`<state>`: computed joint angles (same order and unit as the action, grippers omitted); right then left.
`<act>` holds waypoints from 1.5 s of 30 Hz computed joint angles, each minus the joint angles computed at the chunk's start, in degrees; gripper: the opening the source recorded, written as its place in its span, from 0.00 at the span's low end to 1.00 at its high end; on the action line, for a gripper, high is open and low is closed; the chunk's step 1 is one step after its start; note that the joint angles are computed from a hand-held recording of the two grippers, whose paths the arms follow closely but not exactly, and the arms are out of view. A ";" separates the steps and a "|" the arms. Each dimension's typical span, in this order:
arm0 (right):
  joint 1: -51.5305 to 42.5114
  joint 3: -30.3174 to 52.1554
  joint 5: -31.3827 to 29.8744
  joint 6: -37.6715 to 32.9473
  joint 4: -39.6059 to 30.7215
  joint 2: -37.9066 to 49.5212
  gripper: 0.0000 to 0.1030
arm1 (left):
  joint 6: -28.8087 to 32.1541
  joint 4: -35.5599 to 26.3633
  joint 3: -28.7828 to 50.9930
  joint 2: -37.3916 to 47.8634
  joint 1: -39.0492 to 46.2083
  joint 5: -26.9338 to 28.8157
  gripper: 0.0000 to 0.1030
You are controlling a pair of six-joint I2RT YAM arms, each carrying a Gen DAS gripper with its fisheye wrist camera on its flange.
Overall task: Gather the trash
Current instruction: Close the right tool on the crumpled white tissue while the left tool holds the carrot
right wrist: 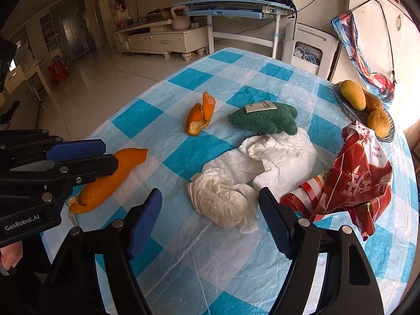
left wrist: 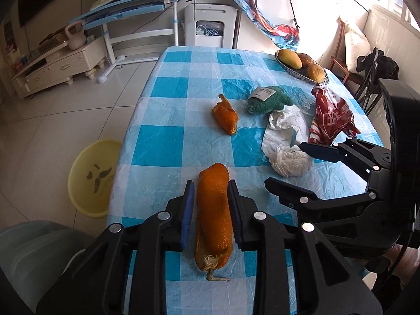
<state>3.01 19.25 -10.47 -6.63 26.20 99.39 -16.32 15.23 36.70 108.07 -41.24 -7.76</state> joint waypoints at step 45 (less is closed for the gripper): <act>-8.99 -14.45 -1.37 -1.21 7.91 -10.66 0.22 | -0.14 1.43 -2.86 0.47 -5.10 -2.04 0.21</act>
<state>-5.98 4.80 -11.84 -7.84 34.11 88.74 -16.47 16.66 33.84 108.54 -46.34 -9.80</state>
